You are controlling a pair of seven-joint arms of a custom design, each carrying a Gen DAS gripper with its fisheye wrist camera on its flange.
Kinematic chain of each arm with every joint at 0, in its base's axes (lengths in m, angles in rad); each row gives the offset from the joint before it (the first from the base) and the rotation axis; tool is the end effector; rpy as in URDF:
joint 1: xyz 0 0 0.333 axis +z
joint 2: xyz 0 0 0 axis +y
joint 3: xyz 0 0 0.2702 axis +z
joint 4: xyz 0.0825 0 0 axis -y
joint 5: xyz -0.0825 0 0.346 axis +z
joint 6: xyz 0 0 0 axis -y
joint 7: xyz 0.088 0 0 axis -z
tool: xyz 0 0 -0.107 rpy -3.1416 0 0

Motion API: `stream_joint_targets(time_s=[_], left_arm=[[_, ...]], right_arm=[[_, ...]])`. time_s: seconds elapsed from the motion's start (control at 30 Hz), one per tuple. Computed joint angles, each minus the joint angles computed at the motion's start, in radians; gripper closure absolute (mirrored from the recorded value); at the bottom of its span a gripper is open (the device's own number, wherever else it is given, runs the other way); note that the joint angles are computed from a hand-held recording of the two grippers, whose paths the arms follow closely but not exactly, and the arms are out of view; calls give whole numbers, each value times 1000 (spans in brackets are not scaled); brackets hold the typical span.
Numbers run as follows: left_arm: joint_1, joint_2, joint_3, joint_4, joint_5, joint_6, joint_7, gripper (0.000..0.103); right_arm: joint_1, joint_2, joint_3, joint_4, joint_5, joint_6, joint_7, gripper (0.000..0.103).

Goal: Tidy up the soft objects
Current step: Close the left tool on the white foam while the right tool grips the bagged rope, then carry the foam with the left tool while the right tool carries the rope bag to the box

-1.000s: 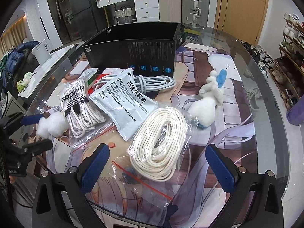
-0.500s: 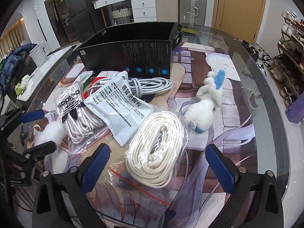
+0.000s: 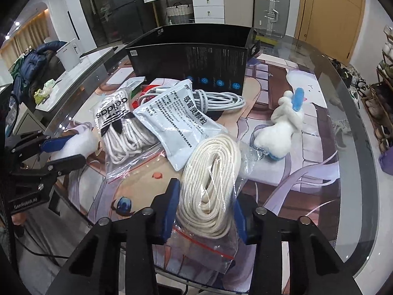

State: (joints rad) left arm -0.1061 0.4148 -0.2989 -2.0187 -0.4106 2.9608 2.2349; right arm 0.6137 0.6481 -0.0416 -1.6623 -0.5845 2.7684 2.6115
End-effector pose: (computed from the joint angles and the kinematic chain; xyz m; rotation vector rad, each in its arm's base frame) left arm 0.5638 -0.2018 0.2930 -1.2756 2.4990 -0.7829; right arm 0.5411 0.3812 0.2637 -1.9221 1.8376 -0.4690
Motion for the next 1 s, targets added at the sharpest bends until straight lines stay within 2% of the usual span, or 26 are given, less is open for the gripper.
stream_joint_targets(time_s=[0.23,0.37,0.4,0.6,0.63,0.67,0.7,0.73,0.8,0.97,1.0], left_arm=[[10,3,3,8,-14,2,-26,63],[11,4,5,9,-15,16,-33,63],[12,5,5,12,-15,15,-36,63],[7,9,17,24,4,-11,-61,63],[13,10,11,25,0,-18,-55,63],[14,8,11,25,-1,-21,-55,63],[11,7,13,23,0,-22,-58,63],[6,3,17,19,4,-16,-61,63],[10,-7,9,2,0,17,-50,63],[14,-30,-11,-47,3,126,-16,63],[28,-35,-29,-54,-3,138,-5,63]], right_arm=[[8,-12,-1,-25,2,17,31,60],[18,-23,-10,-47,-4,39,68,32],[18,-24,-9,-50,-5,41,73,30],[28,1,-7,-10,-12,-2,85,30],[26,8,-4,-1,-11,-5,78,31],[31,19,-6,19,-14,-28,70,37],[44,27,-15,39,-27,-60,66,52],[50,32,-18,55,-36,-88,57,58],[35,25,-6,44,-38,-62,44,65],[48,-11,-25,-2,-78,-14,65,68],[53,-18,-30,-8,-90,-7,75,68]])
